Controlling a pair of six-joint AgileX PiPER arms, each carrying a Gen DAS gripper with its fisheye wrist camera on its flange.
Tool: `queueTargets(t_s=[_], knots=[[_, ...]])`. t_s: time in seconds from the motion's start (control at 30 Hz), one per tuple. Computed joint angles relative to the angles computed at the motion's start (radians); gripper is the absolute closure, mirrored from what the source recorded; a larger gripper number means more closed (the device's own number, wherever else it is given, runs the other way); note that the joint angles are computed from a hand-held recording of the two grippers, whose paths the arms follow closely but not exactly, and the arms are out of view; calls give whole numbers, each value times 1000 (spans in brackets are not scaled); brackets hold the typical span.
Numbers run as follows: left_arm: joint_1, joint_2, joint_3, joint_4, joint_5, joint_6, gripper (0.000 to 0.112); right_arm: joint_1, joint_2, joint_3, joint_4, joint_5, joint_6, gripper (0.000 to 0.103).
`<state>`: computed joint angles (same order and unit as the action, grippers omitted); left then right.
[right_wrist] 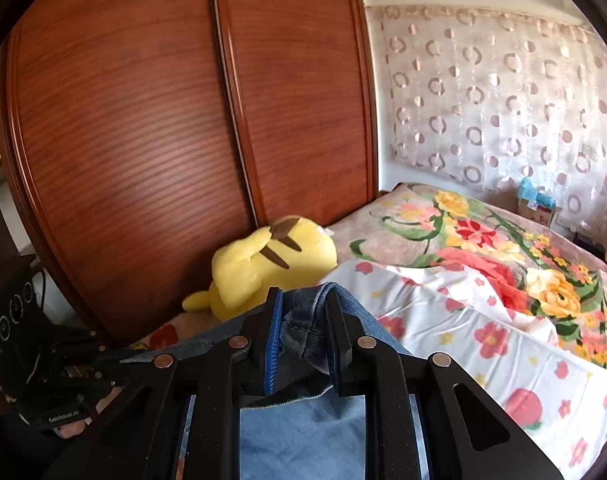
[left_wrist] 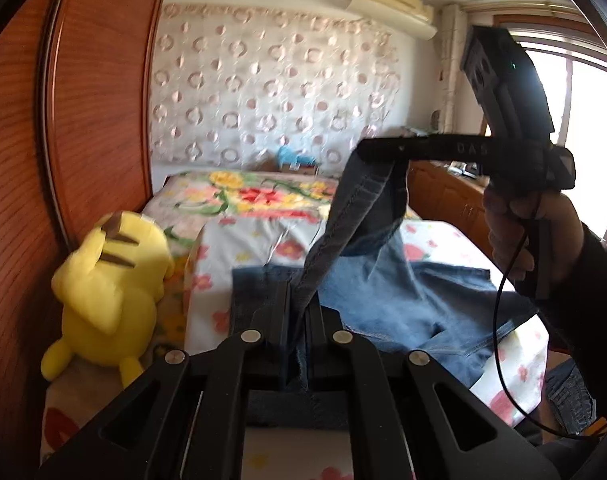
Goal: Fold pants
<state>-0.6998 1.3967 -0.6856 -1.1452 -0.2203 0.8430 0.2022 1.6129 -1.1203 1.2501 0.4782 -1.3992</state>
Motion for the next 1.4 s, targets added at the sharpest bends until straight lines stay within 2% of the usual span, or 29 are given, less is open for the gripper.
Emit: queueTargets(t_s=[0.07,0.2,0.3,0.37,0.4,0.43,0.47,0.5,0.53,0.57,0.63,0.9,1.03,1.13,1.2,1.27,1.37,1.4], knots=[[27,31,19,144,14,-155,105,34,47,-48,-73,-29,72,83],[57,102,30,307,16,-340,105,98,154,-167,-271,-58,293,83],[57,147,28,272,5,-331,105,139,225,-244,-437,-77,476,83],[62,178,24,335,10,-397,105,164,268,-309,-571,-73,628,83],[62,180,28,344,11,-408,104,167,282,-330,-596,-61,662,77],[59,188,26,313,9,-379,100,168,284,-335,-607,-64,682,67],[56,191,26,301,7,-369,90,162,264,-320,-605,-64,684,62],[52,193,26,292,3,-363,82,155,256,-316,-579,-61,660,52],[51,195,33,320,-7,-396,65,146,243,-300,-533,-61,614,46],[49,195,40,362,-17,-446,59,136,226,-279,-507,-70,585,46],[47,198,39,371,-20,-458,57,114,196,-238,-476,-93,547,45],[8,214,29,329,-72,-441,56,-31,48,45,-186,-163,173,45],[-19,233,4,294,-80,-408,56,-108,41,120,-137,-143,127,46],[-40,254,-22,234,-78,-351,56,-136,107,82,-223,-117,254,46],[-48,265,-33,213,-77,-329,56,-146,159,47,-243,-89,313,52],[-53,274,-40,196,-74,-315,56,-142,195,9,-301,-69,396,53],[-58,278,-43,173,-69,-288,56,-131,227,-22,-336,-59,458,67],[-56,279,-45,173,-65,-288,56,-124,223,-23,-351,-60,479,75]])
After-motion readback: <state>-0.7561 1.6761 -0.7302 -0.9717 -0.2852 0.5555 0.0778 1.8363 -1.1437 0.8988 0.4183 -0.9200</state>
